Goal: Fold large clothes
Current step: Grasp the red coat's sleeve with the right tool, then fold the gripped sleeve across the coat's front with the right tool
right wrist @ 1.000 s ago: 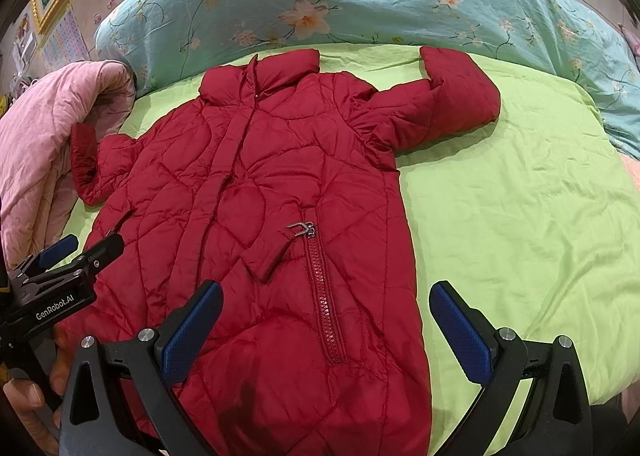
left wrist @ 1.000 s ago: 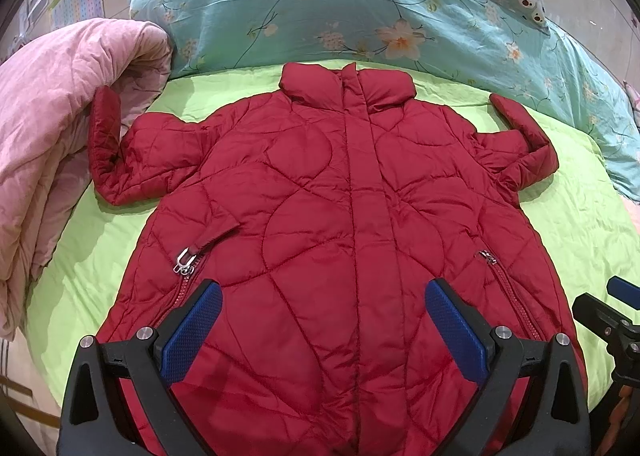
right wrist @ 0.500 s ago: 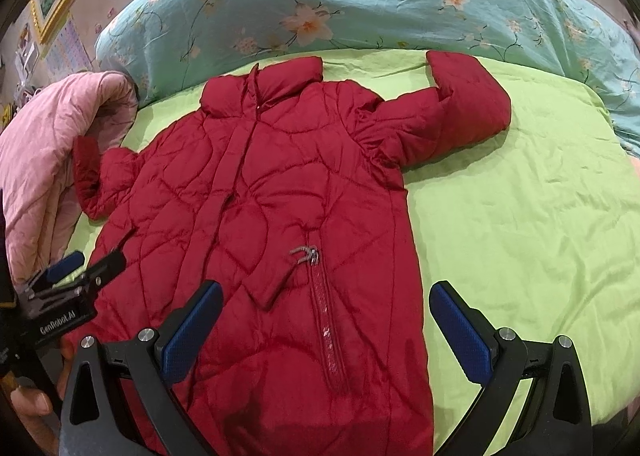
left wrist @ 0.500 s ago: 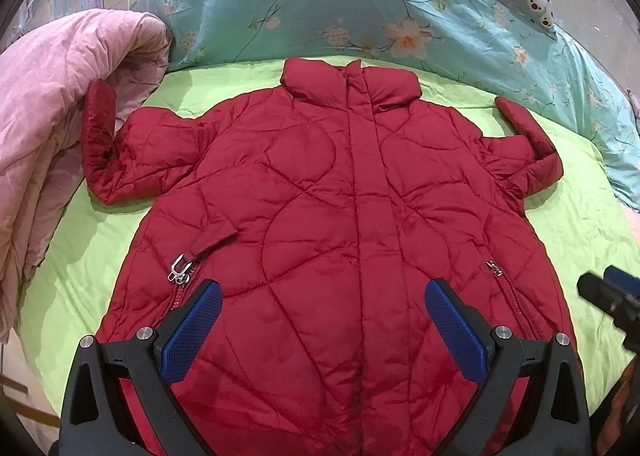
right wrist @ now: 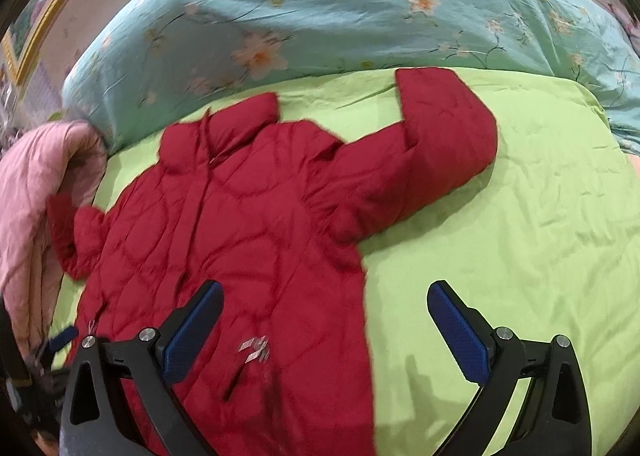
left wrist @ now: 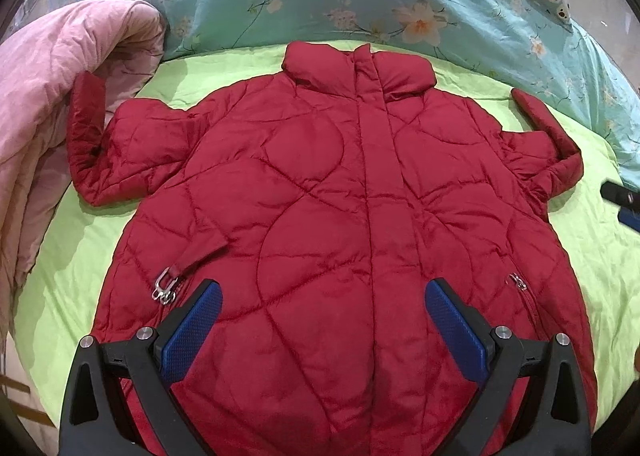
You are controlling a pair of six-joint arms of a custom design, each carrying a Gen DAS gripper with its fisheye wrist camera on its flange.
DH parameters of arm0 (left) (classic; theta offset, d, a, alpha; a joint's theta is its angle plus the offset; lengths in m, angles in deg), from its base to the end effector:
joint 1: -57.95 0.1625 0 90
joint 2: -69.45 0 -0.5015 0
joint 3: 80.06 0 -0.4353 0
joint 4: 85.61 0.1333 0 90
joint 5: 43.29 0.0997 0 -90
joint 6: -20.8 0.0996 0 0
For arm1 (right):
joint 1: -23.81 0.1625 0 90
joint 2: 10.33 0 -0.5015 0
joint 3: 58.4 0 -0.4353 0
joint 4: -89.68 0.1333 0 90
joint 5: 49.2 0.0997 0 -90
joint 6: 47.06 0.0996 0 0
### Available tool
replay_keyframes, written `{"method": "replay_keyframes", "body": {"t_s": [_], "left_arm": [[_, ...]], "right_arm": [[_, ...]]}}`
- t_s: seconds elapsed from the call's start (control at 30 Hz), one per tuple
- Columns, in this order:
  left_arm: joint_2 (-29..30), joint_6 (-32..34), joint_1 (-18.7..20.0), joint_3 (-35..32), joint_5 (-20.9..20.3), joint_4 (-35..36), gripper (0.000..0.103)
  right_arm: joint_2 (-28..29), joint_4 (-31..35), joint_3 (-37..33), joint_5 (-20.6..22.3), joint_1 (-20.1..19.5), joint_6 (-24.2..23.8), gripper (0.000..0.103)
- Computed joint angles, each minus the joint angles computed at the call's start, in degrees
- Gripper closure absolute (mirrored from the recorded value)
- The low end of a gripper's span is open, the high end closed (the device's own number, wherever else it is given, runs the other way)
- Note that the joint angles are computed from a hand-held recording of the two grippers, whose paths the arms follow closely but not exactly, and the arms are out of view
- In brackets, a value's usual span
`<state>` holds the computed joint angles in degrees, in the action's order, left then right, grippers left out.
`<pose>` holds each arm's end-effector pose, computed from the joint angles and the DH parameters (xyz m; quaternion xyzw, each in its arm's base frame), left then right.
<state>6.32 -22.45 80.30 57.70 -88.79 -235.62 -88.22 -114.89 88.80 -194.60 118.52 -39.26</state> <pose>-0.3117 -0.3478 0.0962 0.2411 0.8871 -0.2425 0.3100 0.0815 -0.3639 0.2766 -0.2008 -0.8121 0.3854 0.3894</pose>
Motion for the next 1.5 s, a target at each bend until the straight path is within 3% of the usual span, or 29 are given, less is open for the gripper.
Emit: {"method": "replay_keyframes", "body": {"t_s": [0.13,0.33,0.53,0.63,0.8,0.9,1.0,1.03,1.07,1.13,1.23,1.37,1.5], "left_arm": [[1.5,2.5,1.7,-1.1,0.1,-2.2,0.001],[3.7,5.9,4.4,-2.7,0.1,-5.1,0.001],[6.6,8.7,7.0,-4.9,-0.3,-7.6,0.001],[8.1,9.8,8.1,-6.1,-0.4,-8.5,0.001],[10.4,11.9,9.5,-7.6,-0.9,-10.3,0.001],[11.4,12.5,10.1,-8.3,-1.0,-10.5,0.001],[12.1,13.0,10.4,-8.7,-1.0,-10.9,0.001],[12.2,13.0,10.5,-8.8,-1.0,-10.9,0.001],[12.4,13.2,10.6,-8.8,-1.0,-11.0,0.001],[12.6,13.3,10.6,-8.9,-1.2,-11.2,0.001],[12.8,13.6,10.6,-8.8,-1.4,-11.9,0.001],[12.2,13.9,10.2,-8.2,-1.9,-12.7,0.001],[10.8,14.1,9.7,-7.1,-2.5,-14.1,0.001]], "right_arm": [[-2.9,0.3,-2.0,2.7,-5.4,-3.3,0.018],[-6.9,3.7,-6.6,7.2,-13.9,-6.0,0.027],[-6.1,8.4,-14.2,7.8,-19.0,-9.0,0.026],[-4.9,13.0,-18.0,8.2,-20.9,-7.9,0.026],[-1.4,17.1,-22.8,4.7,-22.7,-8.4,0.026],[1.1,19.2,-25.0,-0.1,-23.4,-9.2,0.030],[2.6,17.3,-25.5,-3.2,-24.0,-11.4,0.053],[2.2,16.7,-25.1,-2.6,-24.4,-11.5,0.074],[1.9,16.3,-24.7,-2.1,-24.6,-11.5,0.083],[1.1,14.1,-23.6,-0.7,-24.5,-12.0,0.091],[0.3,9.6,-21.7,1.1,-22.9,-14.9,0.094],[-1.7,8.7,-19.4,6.1,-20.6,-14.8,0.096],[-2.0,9.6,-18.5,13.6,-17.4,-13.8,0.096]]}}
